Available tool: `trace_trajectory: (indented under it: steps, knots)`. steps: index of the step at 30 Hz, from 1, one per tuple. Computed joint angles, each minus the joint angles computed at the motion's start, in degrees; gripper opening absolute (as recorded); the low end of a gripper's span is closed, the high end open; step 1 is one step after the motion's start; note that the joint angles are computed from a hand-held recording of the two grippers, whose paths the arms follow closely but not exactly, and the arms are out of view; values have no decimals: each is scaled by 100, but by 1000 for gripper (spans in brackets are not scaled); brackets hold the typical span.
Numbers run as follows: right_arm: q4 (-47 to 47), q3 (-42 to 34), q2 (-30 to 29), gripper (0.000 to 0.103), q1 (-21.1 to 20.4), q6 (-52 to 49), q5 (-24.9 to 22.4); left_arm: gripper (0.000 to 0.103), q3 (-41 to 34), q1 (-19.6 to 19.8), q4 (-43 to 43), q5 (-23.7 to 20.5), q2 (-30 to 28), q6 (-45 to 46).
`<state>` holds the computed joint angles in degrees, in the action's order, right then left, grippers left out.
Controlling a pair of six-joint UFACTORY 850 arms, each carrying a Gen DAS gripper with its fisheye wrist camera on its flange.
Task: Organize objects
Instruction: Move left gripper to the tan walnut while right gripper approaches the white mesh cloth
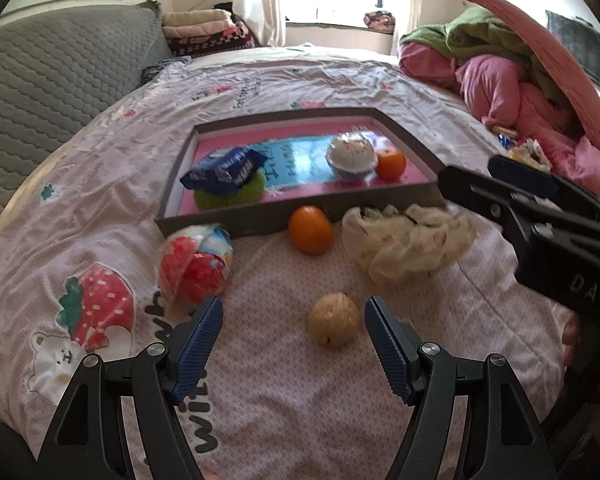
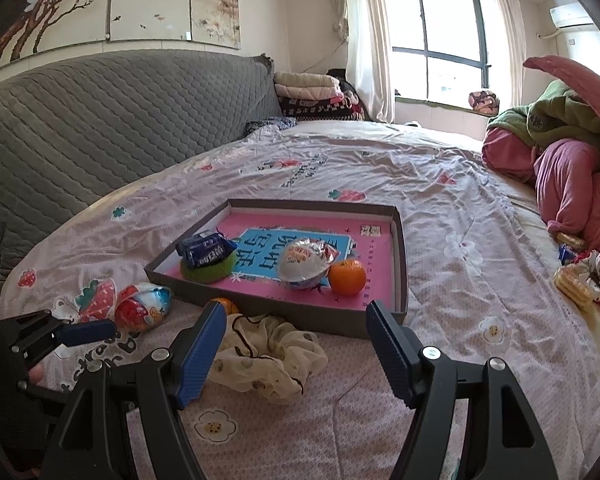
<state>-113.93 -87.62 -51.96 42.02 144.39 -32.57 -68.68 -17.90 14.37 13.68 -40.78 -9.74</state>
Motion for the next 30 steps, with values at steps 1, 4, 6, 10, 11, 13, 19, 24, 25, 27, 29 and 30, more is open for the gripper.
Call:
trace_trajectory:
  steps: [1, 4, 6, 10, 11, 13, 19, 24, 25, 27, 29, 30]
  knots:
    - [69, -32, -23, 72, -5, -71, 37, 75, -9, -7, -1, -11, -23, 16]
    - [146, -94, -72, 72, -32, -133, 180, 75, -46, -3, 435, -70, -88, -396]
    - [173, -125, -99, 72, -41, -172, 239, 75, -74, -4, 608, -94, -129, -544]
    - [233, -198, -167, 72, -60, -259, 373, 75, -103, -18, 699, -106, -188, -614]
    - [242, -218, -184, 72, -66, -267, 409, 75, -116, -17, 800, -113, -208, -710]
    - [308, -269, -226, 72, -73, -335, 464, 75, -135, -18, 883, -116, -234, -795]
    - [319, -391, -339, 72, -129, -328, 757, 75, -187, -7, 1132, -97, -313, -1037]
    - [410, -511, -453, 72, -177, -363, 997, 75, -233, -1, 1238, -56, -376, -1150]
    - [427, -531, -475, 72, -186, -387, 1039, 75, -242, -1, 1234, -44, -390, -1147]
    - [494, -572, -515, 72, -198, -457, 1087, 75, -266, -10, 1168, -34, -420, -1076]
    - [556, -626, -564, 72, -218, -528, 1155, 75, -293, -11, 1163, -29, -454, -1066]
    - [620, -666, -599, 72, -235, -599, 1221, 75, -307, -9, 1196, -20, -469, -1096]
